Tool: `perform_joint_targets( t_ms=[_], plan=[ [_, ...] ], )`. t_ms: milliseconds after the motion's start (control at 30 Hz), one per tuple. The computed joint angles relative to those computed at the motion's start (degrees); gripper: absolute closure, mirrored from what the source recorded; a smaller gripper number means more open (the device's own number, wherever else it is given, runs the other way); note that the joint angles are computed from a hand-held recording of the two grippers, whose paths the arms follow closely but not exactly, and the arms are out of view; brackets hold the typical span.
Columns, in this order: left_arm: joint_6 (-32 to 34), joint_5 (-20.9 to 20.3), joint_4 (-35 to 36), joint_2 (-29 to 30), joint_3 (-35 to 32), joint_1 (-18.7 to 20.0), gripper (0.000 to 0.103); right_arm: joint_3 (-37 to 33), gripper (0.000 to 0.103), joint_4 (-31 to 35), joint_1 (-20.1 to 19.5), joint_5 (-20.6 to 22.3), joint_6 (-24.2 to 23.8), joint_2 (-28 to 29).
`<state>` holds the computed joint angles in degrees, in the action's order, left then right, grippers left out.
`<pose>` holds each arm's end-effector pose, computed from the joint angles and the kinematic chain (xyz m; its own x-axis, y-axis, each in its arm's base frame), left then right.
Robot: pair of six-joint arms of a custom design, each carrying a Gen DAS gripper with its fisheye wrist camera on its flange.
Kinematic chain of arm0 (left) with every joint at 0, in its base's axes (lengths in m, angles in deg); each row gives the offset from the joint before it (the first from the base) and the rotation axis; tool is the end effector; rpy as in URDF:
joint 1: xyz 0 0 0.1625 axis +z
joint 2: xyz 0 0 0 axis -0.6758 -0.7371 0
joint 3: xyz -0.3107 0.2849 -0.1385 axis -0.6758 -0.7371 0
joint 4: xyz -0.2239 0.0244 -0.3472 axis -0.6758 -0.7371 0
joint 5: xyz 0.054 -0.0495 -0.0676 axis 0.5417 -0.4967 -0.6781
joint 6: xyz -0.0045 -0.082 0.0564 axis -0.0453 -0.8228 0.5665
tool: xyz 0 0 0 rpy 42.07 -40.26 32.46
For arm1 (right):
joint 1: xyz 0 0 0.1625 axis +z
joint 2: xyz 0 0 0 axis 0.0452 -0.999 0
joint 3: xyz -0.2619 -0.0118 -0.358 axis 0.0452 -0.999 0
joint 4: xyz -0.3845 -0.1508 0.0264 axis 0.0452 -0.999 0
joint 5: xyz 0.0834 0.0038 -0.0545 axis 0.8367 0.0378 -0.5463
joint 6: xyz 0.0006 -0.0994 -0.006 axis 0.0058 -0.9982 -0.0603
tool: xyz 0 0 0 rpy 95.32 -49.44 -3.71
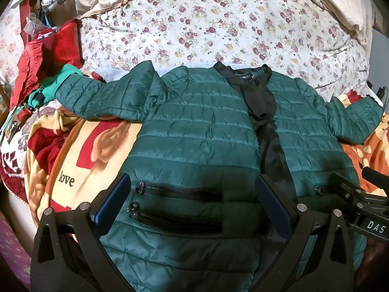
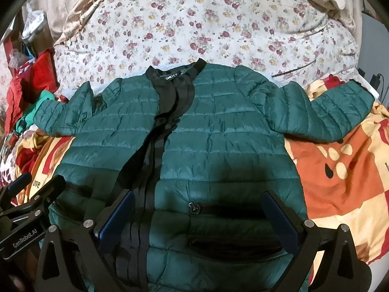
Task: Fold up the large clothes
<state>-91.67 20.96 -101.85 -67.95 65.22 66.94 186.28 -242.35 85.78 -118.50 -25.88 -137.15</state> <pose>-0.4024 -0.4244 0.0679 -0.6790 -0.1652 -0.7153 0.4201 0.7116 -0.5632 0.0789 -0.4639 0.3345 -0.7660 -0.1057 0.6341 -0.4767 0.7551 -0.4500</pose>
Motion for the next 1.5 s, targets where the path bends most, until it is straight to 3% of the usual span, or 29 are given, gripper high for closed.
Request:
perform_joint_targets(
  t_ms=[767,1500],
  plan=[
    [4.0,-1.1,-6.3,0.5,1.5,1.7,0.001,-1.4,0.0,0.6,-0.8,0.5,0.0,2.3],
    [3.9,0.6,-4.6,0.3,-0.8,5.2,0.001,-6.7,0.0,1.2,1.1,-1.7,-1.4,7.4]
  ],
)
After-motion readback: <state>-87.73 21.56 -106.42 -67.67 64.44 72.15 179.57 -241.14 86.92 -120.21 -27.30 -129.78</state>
